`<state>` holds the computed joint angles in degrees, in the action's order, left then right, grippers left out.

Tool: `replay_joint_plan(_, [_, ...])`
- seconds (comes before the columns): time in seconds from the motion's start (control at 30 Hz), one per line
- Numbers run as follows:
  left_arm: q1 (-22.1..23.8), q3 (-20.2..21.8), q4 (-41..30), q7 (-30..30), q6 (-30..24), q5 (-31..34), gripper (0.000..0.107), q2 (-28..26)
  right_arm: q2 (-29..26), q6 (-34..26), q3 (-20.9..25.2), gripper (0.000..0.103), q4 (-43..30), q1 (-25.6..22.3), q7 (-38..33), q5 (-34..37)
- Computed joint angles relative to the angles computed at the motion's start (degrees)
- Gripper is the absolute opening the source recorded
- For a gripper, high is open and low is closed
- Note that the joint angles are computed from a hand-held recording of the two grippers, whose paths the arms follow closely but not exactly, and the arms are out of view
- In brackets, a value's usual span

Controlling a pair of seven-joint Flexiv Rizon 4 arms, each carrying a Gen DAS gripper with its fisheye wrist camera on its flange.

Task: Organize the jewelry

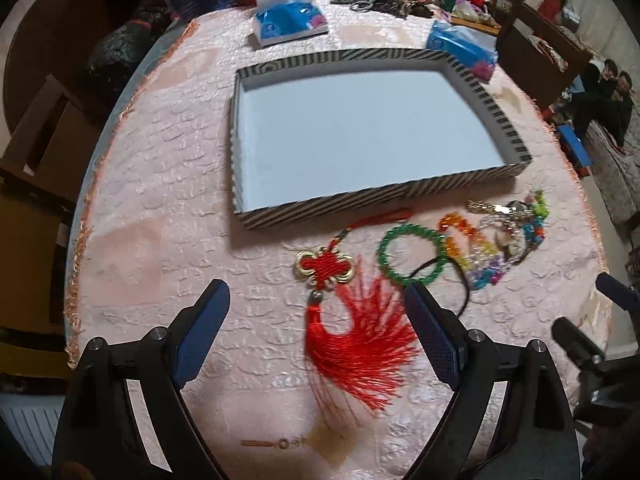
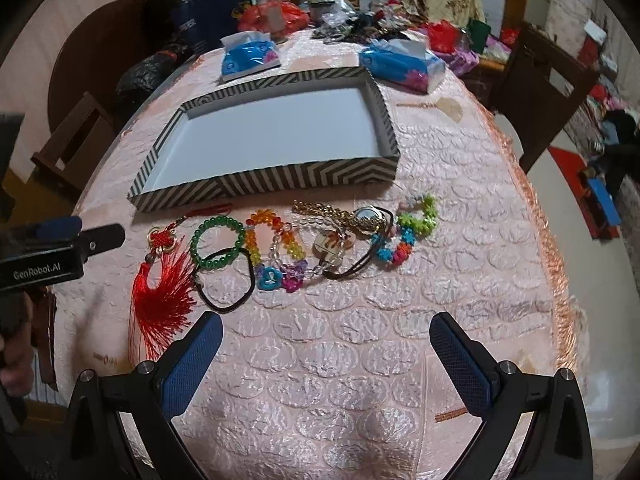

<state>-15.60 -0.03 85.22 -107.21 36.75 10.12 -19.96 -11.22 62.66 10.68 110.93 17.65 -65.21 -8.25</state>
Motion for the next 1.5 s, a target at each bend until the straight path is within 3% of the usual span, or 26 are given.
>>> replay_joint_plan(0.17, [-0.1, 0.1, 0.6, 0.0, 0.8, 0.4, 0.089, 0.8, 1.0, 1.8, -1.0, 0.103, 1.4, 0.6, 1.6, -4.2])
replay_joint_plan(1.5, [0.1, -1.1, 6.9, -3.0, 4.0, 2.8, 0.089, 7.4, 6.9, 5.9, -0.1, 0.103, 7.7, 0.1, 6.3, -8.3])
